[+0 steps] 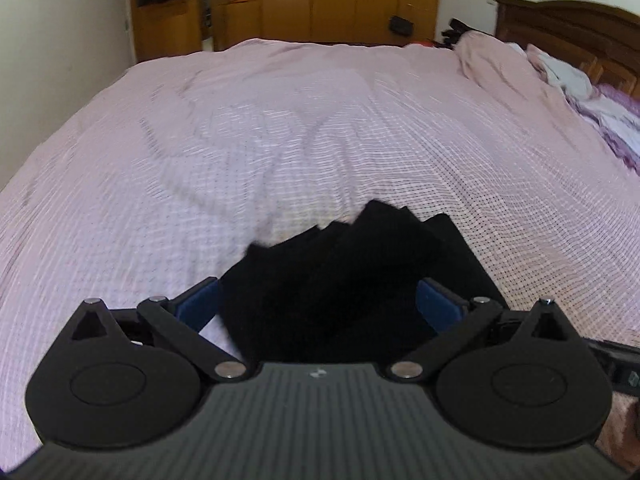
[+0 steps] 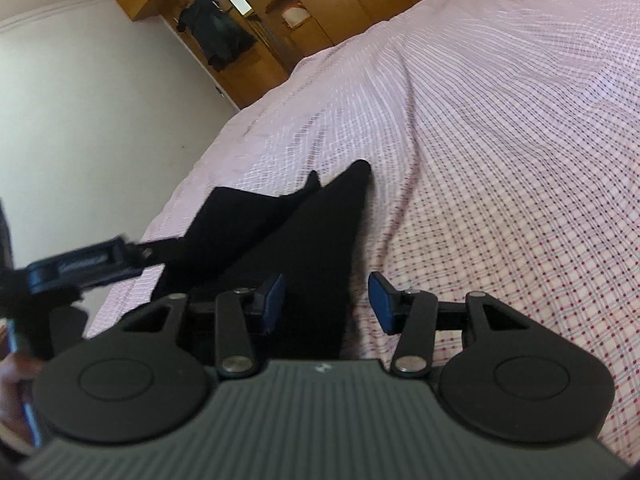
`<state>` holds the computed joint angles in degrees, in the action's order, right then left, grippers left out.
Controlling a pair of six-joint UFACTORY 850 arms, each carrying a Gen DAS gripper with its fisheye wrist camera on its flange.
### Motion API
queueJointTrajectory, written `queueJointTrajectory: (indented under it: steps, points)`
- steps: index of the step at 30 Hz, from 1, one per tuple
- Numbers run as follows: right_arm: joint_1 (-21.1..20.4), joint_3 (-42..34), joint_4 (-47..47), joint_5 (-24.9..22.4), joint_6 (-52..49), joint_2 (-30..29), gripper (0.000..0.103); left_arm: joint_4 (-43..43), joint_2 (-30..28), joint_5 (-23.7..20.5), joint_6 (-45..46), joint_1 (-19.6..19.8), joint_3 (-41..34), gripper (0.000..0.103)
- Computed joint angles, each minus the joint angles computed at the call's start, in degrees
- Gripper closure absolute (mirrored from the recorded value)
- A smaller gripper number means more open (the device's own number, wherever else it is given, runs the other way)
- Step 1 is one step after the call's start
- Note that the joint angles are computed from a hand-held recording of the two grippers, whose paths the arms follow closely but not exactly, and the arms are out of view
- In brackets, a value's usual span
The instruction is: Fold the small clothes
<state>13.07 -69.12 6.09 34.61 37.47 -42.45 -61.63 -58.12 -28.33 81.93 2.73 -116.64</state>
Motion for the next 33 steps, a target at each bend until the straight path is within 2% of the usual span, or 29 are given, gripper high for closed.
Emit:
queueJointTrajectory:
  steps: [5, 6, 7, 8, 9, 10, 11, 13, 18, 20, 23, 28, 31, 33]
  points:
    - [-0.9, 0.8, -3.5, 1.9, 2.8, -0.4, 0.053, 3.8, -7.4, -2.6, -3.5, -1.7, -10.0, 0.001]
    - [-1.0, 0.8, -3.8, 2.1, 3.2, -0.4, 0.053, 4.7, -9.2, -3.5, -4.7, -1.9, -12.5, 0.006]
    - [-1.1, 0.9, -4.1, 2.4, 3.7, -0.5, 0.053, 5.5, -10.5, -4.7, -5.7, -1.9, -14.6, 0.018]
    - [-1.2, 1.1, -4.4, 2.8, 4.2, -0.5, 0.053, 7.6, -13.4, -6.8, -8.4, -1.9, -18.9, 0.026]
    - [-1.2, 1.2, -4.5, 3.0, 4.7, -0.5, 0.053, 9.2, -15.6, -8.9, -10.8, -1.8, -22.5, 0.051]
    - [-1.3, 1.3, -4.6, 3.2, 5.3, -0.6, 0.053, 9.6, -16.8, -10.4, -12.6, -1.7, -24.3, 0.082]
    - [-1.4, 1.3, -4.8, 3.2, 5.7, -0.6, 0.053, 7.8, -17.3, -11.7, -13.2, -1.2, -25.0, 0.091]
    - [-1.5, 1.3, -5.0, 3.3, 6.4, -0.8, 0.053, 1.0, -15.3, -11.2, -10.4, -0.1, -20.9, 0.093]
    - [-1.1, 1.1, -4.8, 3.5, 5.8, -0.7, 0.053, -12.2, -9.6, -2.4, -2.5, 1.7, -10.8, 0.095]
    - [-0.9, 0.6, -5.2, 3.9, 5.6, -1.1, 0.053, -10.5, -10.1, -1.2, -5.5, 2.3, -11.1, 0.095]
    - [-0.8, -0.5, -6.7, 3.8, 6.3, -1.9, 0.053, -5.0, -12.0, -0.8, -13.3, 3.0, -13.2, 0.095]
    - [-0.3, -1.0, -7.8, 3.4, 5.8, -2.0, 0.053, 0.4, -15.4, -1.2, -20.6, 3.9, -17.4, 0.094]
    - [0.0, -0.9, -7.2, 2.9, 4.4, -1.7, 0.053, 0.5, -16.3, -3.7, -22.9, 4.6, -19.0, 0.094]
    - [0.1, -1.1, -7.0, 2.5, 3.9, -1.8, 0.053, -2.8, -14.5, -4.1, -20.6, 5.1, -16.1, 0.093]
